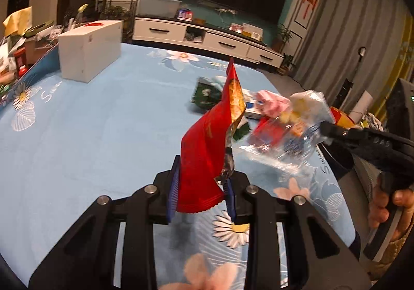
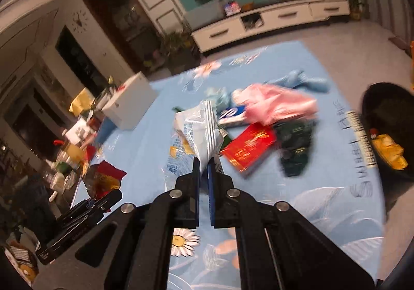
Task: Collect trash
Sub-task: 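Grasp the red packet with the left tool while the right tool grasps the clear plastic wrapper, then carry the red packet and clear wrapper over the black bin and release them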
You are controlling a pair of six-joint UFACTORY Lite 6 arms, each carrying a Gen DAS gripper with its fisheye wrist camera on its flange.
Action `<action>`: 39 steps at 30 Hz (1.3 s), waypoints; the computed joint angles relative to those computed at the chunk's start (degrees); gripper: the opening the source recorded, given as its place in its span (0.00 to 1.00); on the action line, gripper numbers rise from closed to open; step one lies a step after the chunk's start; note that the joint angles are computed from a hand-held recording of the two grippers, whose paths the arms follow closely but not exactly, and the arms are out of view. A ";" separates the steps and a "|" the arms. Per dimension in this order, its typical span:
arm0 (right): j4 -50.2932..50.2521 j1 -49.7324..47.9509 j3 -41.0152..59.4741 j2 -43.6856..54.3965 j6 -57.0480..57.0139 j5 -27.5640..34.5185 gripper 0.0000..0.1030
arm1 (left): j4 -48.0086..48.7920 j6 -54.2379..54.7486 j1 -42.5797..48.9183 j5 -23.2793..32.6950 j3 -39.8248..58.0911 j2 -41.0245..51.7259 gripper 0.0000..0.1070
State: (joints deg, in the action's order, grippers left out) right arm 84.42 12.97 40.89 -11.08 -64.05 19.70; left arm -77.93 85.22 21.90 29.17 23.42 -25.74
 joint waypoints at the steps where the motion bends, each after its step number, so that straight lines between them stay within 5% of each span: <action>1: -0.84 -2.46 -1.32 -2.34 0.28 1.48 0.06 | 1.00 -2.31 -2.79 -1.46 -0.20 -1.17 0.29; 10: -3.12 -32.15 -7.74 -13.42 -4.18 16.84 0.06 | 7.97 -19.34 -28.23 -13.93 5.87 -0.03 0.29; 16: -1.33 -50.79 -8.31 -9.98 -12.57 25.39 0.06 | 7.18 -23.62 -42.88 -19.97 17.14 12.41 0.29; 21: 2.91 -58.61 -6.77 -2.92 -19.98 26.54 0.06 | 10.00 -28.54 -51.31 -22.34 30.29 25.97 0.29; 29: 13.07 -60.15 -3.07 7.32 -32.39 21.90 0.06 | 33.83 -53.44 -58.19 -18.22 59.53 51.86 0.29; 39: 19.16 -59.43 4.26 20.44 -39.39 19.30 0.07 | 64.82 -84.89 -62.89 -2.63 105.98 86.53 0.29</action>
